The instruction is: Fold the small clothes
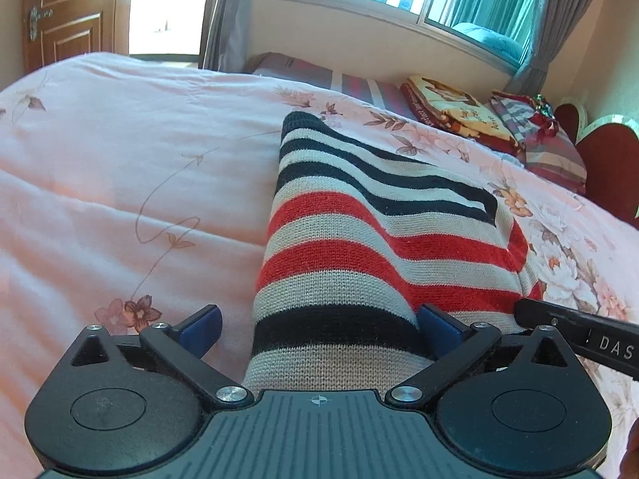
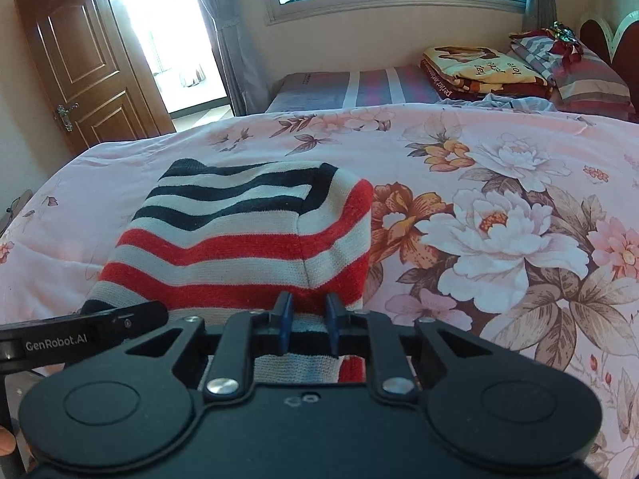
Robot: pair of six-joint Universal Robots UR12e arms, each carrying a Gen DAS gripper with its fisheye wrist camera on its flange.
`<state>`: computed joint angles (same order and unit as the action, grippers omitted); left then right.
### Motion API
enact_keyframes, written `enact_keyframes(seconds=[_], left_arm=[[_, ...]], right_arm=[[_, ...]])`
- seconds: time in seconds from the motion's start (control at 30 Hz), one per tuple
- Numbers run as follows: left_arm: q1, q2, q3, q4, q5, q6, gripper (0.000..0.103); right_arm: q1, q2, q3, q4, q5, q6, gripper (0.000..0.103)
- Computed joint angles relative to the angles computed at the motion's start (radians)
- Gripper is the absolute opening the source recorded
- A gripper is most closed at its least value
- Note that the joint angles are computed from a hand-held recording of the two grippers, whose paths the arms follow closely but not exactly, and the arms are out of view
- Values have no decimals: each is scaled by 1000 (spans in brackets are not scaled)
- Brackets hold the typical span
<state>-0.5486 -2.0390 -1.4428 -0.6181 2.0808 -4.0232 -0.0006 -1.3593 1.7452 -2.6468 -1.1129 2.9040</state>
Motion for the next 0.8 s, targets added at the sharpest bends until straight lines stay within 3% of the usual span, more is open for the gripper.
enact_keyframes(seconds=[0.17,0.3,0.4,0.53,0.7,0.8], left_arm=[[-6,-4,34,-79,22,1,103],[-23,0,50,-118,58,37,103],[-42,16,32,-87,76,83,103],[-62,48,-13,-48,52,72,103],[-73,60,-54,-70,26,35,103],[-70,59,-75,-40,11,9,103]], right_arm=[[11,-12,-12,37,-30,-16,22],[-6,-50,20,20,13,18,29],[-18,-86,56,-8,25,-15,29],[-37,-130,104,-15,41,-55,29],[-34,-149,153,-20,-28,-119,29],[-39,-134,161,6,-51,-89,29]])
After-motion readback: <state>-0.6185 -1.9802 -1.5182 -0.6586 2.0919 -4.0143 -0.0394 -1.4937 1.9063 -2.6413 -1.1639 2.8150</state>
